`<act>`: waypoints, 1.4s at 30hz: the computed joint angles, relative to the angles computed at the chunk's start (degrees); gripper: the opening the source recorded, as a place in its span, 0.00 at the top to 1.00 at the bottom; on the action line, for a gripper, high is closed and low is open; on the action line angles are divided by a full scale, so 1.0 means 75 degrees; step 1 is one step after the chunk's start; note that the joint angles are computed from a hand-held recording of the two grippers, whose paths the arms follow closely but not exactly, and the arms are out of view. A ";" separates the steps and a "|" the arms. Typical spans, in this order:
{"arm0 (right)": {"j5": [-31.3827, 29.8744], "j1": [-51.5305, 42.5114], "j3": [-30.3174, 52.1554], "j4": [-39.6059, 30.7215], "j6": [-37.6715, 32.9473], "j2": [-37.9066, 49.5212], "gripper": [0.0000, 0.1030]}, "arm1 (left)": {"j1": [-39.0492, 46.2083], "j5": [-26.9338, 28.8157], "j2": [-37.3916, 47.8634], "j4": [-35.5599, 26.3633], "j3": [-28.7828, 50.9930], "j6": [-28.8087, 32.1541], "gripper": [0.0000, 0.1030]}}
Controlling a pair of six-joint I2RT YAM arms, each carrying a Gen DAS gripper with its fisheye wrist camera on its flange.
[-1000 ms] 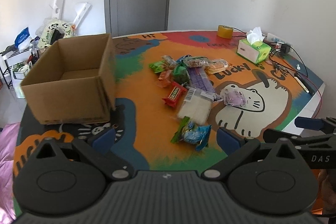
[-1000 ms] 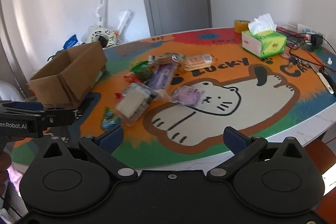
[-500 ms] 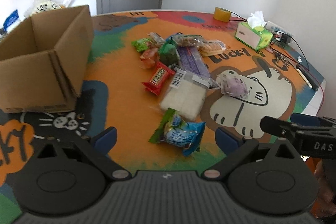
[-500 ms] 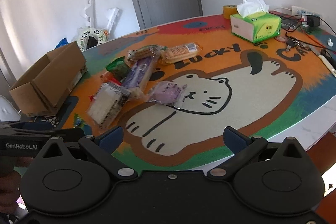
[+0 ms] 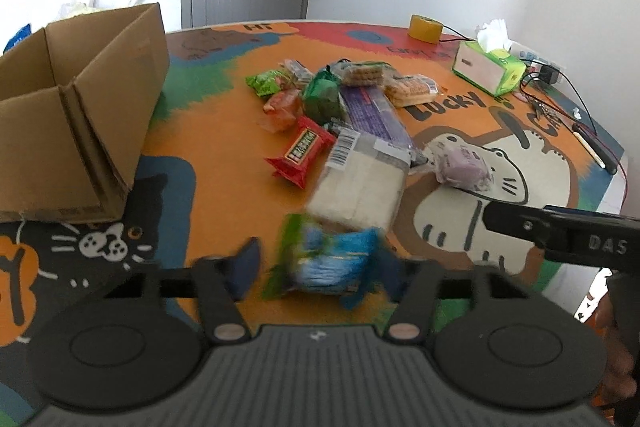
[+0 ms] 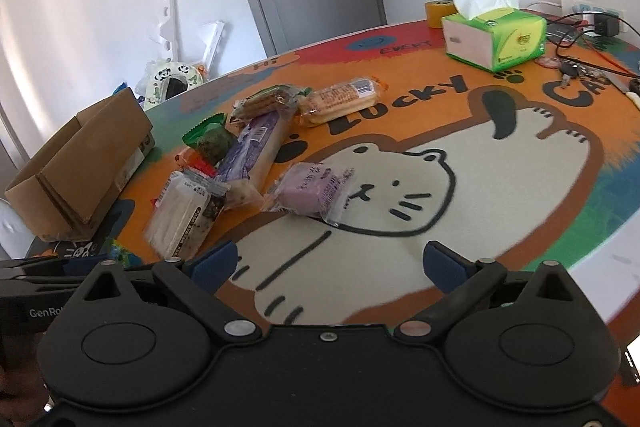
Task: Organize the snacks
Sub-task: 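Grasp the blue chip bag with the left tool while the right tool grasps the purple pastry, then carry both snacks to the cardboard box and open both tools inside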
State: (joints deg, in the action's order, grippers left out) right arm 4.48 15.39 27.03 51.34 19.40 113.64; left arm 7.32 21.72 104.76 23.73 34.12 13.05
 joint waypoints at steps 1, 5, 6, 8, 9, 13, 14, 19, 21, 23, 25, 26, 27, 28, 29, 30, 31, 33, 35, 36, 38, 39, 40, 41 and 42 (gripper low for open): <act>-0.0023 -0.0002 0.0111 -0.0046 -0.0001 0.0067 0.06 | 0.0089 0.0140 0.0023 -0.0056 0.0059 -0.0047 0.57; 0.0042 0.0049 0.0573 -0.0321 -0.0054 0.0258 0.07 | 0.0368 0.0397 0.0149 -0.0223 0.0302 -0.0179 0.61; 0.0024 0.0047 0.0691 -0.0424 -0.0066 0.0286 0.07 | 0.0427 0.0396 0.0170 -0.0251 0.0351 -0.0214 0.61; -0.0022 0.0052 0.0917 -0.0578 -0.0100 0.0361 0.07 | 0.0553 0.0419 0.0238 -0.0303 0.0475 -0.0307 0.61; -0.0018 0.0064 0.1022 -0.0658 -0.0127 0.0398 0.08 | 0.0602 0.0428 0.0266 -0.0302 0.0519 -0.0346 0.61; 0.0064 0.0132 0.1494 -0.1007 -0.0216 0.0572 0.08 | 0.0714 0.0373 0.0390 -0.0361 0.0719 -0.0387 0.61; 0.0082 0.0143 0.1602 -0.1091 -0.0227 0.0611 0.08 | 0.0734 0.0378 0.0420 -0.0388 0.0776 -0.0406 0.61; 0.0245 0.0182 0.2065 -0.1355 -0.0323 0.0839 0.12 | 0.0770 0.0343 0.0522 -0.0441 0.0960 -0.0460 0.61; 0.0313 0.0203 0.2176 -0.1352 -0.0380 0.0930 0.13 | 0.0769 0.0339 0.0579 -0.0421 0.1012 -0.0477 0.61; 0.0366 0.0225 0.2238 -0.1316 -0.0464 0.0993 0.17 | 0.0757 0.0339 0.0635 -0.0415 0.1066 -0.0503 0.61; 0.0503 0.0270 0.2209 -0.1241 -0.0567 0.1001 0.32 | 0.0748 0.0362 0.0655 -0.0403 0.1081 -0.0514 0.61; 0.0490 0.0271 0.2187 -0.1219 -0.0624 0.0986 0.38 | 0.0736 0.0369 0.0645 -0.0387 0.1069 -0.0514 0.61; 0.0429 0.0256 0.2126 -0.1170 -0.0676 0.0953 0.46 | 0.0732 0.0387 0.0638 -0.0381 0.1063 -0.0516 0.61; 0.0387 0.0242 0.2045 -0.1104 -0.0711 0.0906 0.53 | 0.0744 0.0426 0.0607 -0.0375 0.1035 -0.0511 0.61; 0.0371 0.0231 0.1955 -0.1010 -0.0741 0.0858 0.55 | 0.0742 0.0445 0.0572 -0.0362 0.1010 -0.0507 0.61; 0.0314 0.0196 0.1882 -0.0960 -0.0758 0.0805 0.58 | 0.0730 0.0457 0.0526 -0.0337 0.0979 -0.0511 0.61; 0.0205 0.0148 0.1769 -0.0865 -0.0734 0.0740 0.60 | 0.0735 0.0491 0.0456 -0.0289 0.0917 -0.0512 0.61; 0.0163 0.0147 0.1579 -0.0724 -0.0663 0.0629 0.62 | 0.0765 0.0555 0.0357 -0.0255 0.0864 -0.0517 0.61; 0.0226 0.0192 0.1372 -0.0548 -0.0640 0.0525 0.62 | 0.0809 0.0625 0.0219 -0.0205 0.0766 -0.0528 0.61; 0.0252 0.0210 0.1274 -0.0471 -0.0626 0.0466 0.63 | 0.0831 0.0653 0.0152 -0.0202 0.0727 -0.0524 0.61; 0.0292 0.0252 0.1069 -0.0302 -0.0595 0.0325 0.63 | 0.0868 0.0712 -0.0005 -0.0156 0.0612 -0.0505 0.61; 0.0332 0.0278 0.0985 -0.0250 -0.0589 0.0248 0.63 | 0.0890 0.0746 -0.0098 -0.0123 0.0545 -0.0490 0.61; 0.0384 0.0307 0.0887 -0.0187 -0.0576 0.0154 0.63 | 0.0911 0.0776 -0.0174 -0.0097 0.0493 -0.0491 0.61; 0.0422 0.0334 0.0798 -0.0111 -0.0559 0.0079 0.63 | 0.0947 0.0825 -0.0282 -0.0075 0.0431 -0.0502 0.61; 0.0446 0.0356 0.0716 -0.0054 -0.0554 -0.0010 0.63 | 0.0986 0.0877 -0.0367 -0.0064 0.0388 -0.0505 0.61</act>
State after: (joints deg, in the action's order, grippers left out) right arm 7.82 18.07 32.40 50.93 15.25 113.57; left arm 14.71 28.30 102.00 23.25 37.03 9.26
